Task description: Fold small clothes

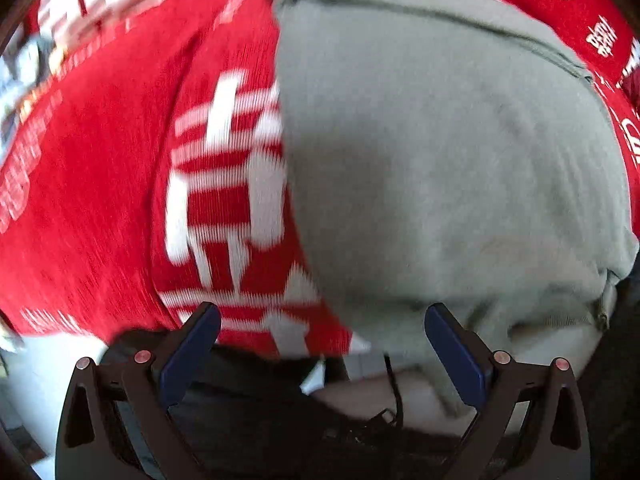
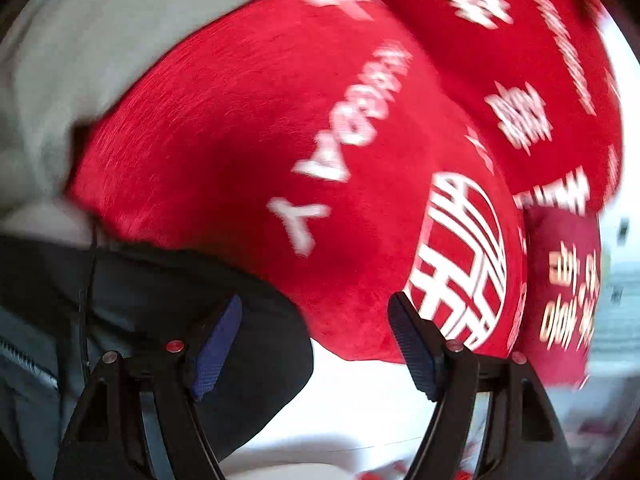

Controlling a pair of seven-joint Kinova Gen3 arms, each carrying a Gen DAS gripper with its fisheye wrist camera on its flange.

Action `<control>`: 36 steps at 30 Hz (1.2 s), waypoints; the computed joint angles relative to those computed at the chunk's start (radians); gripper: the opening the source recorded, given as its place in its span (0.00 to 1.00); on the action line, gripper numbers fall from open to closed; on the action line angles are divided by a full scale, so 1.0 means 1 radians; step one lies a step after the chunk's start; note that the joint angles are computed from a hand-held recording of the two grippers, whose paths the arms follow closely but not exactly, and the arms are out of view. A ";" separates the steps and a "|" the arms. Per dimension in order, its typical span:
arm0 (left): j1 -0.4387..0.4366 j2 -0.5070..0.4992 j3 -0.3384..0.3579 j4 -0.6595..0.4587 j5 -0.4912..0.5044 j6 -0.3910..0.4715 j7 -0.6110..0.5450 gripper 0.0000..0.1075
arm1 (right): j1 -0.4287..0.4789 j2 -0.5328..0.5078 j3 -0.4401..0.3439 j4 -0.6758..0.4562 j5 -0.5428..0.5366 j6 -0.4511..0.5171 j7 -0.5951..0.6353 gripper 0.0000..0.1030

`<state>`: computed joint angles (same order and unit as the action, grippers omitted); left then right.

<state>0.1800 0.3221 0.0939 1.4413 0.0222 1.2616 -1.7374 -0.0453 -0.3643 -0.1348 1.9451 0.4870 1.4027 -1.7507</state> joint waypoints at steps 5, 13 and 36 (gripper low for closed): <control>-0.054 0.080 0.014 -0.045 0.118 0.123 -0.023 0.95 | -0.179 -0.119 0.224 -0.020 -0.203 -0.203 -0.111 0.76; 0.018 0.149 0.032 -0.092 0.124 0.187 0.001 0.95 | -0.302 0.012 0.362 0.043 -0.487 -0.358 0.088 0.76; 0.018 0.135 0.034 -0.078 0.160 0.160 0.030 0.39 | -0.047 0.202 0.159 0.044 -0.776 -0.290 0.290 0.66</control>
